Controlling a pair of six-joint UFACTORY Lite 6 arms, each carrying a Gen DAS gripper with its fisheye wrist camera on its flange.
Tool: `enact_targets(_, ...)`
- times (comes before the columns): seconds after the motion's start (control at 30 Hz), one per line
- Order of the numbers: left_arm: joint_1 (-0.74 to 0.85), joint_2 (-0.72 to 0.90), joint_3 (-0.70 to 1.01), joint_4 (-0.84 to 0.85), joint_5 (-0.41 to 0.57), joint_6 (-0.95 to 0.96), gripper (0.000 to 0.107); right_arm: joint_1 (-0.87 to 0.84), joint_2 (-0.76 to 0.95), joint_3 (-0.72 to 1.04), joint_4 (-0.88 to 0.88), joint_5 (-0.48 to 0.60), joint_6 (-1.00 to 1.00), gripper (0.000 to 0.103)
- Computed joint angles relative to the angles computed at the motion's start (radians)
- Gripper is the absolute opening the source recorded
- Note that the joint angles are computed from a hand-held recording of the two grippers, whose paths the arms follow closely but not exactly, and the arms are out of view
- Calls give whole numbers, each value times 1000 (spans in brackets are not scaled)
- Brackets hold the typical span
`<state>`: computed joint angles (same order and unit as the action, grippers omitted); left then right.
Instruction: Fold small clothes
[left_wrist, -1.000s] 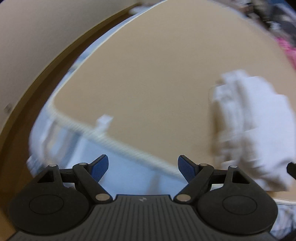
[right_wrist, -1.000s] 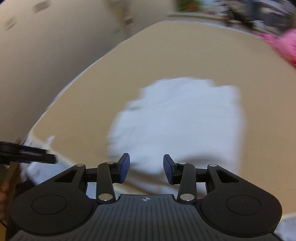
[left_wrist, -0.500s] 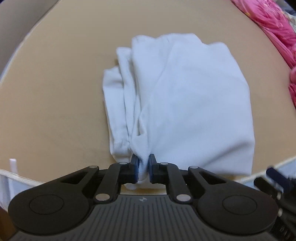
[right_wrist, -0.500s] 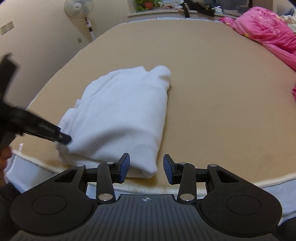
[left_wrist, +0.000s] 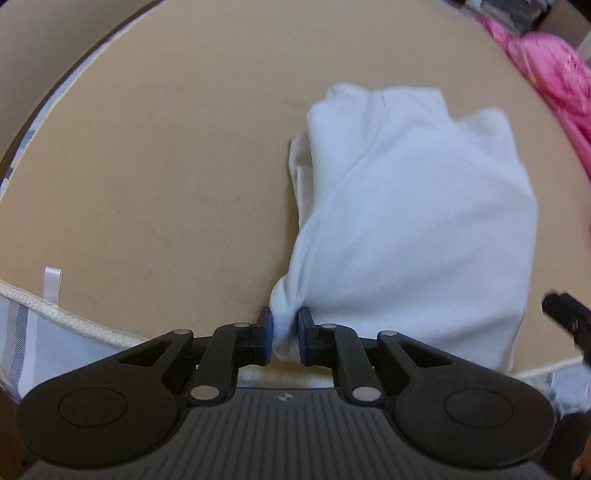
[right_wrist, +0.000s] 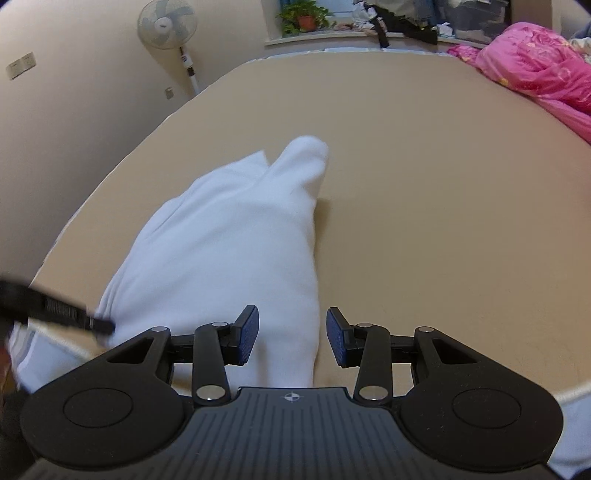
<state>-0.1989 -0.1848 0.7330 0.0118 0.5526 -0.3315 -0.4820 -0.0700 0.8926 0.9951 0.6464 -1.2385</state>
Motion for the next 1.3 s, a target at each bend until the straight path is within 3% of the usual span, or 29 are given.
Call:
enact_targets(0.03, 0, -6, 4, -5, 3, 6, 14, 4, 33, 37, 33, -1, -1, 42)
enact_targets(0.1, -6, 2, 18, 5, 6, 4, 16, 20, 136, 156, 65, 9, 11, 28)
enact_targets(0.13, -6, 1, 13, 16, 1, 2, 17, 34, 195, 228, 60, 18, 21, 12)
enact_targets(0.17, -9, 3, 9, 25, -8, -6, 20, 55, 266, 313, 46, 27, 39, 9)
enact_targets(0.23, -39, -20, -20, 65, -16, -76, 25, 93, 403, 479, -2, 65, 84, 9)
enact_targets(0.33, -67, -9, -42, 135, -49, -182, 43, 170, 646, 778, -180, 108, 279, 9)
enact_targets(0.4, -54, -18, -57, 126, -53, -193, 63, 235, 814, 913, -389, 3, 473, 4)
enact_targets(0.43, -39, -20, -64, 110, -62, -179, 68, 253, 870, 926, -471, -65, 546, 0)
enact_targets(0.5, -22, -47, -80, 118, -55, -188, 75, 263, 903, 959, -509, -98, 617, 0)
enact_targets(0.6, -9, -133, -122, 121, -14, -205, 81, 216, 771, 826, -278, -107, 427, 7)
enact_targets(0.63, -19, -176, -141, 142, 2, -236, 82, 191, 688, 733, -189, -111, 322, 19)
enact_targets(0.67, -48, -216, -154, 201, 28, -309, 85, 165, 599, 646, -112, -102, 218, 38)
enact_targets(0.73, -160, -272, -167, 385, 104, -518, 86, 110, 460, 501, -3, -50, 36, 51)
enact_targets(0.8, -248, -237, -160, 492, 141, -654, 95, 99, 379, 399, -46, 1, -16, 49)
enact_targets(0.87, -274, -105, -122, 501, 153, -681, 99, 146, 331, 264, -150, -99, -30, 47)
enact_targets(0.93, -293, -25, -115, 465, 180, -644, 95, 174, 289, 128, -94, -218, -137, 48)
enact_targets(0.97, -305, -31, -129, 450, 193, -628, 84, 172, 237, 70, -50, -238, -186, 48)
enact_targets(1.1, -347, -367, -276, 343, 269, -594, 87, 37, 85, -14, -122, -52, -151, 49)
enact_targets(1.2, -415, -569, -335, 340, 361, -668, 88, -89, -104, -165, -4, 38, -395, 53)
enact_targets(1.3, -467, -655, -333, 358, 442, -730, 88, -130, -214, -259, 54, 89, -542, 56)
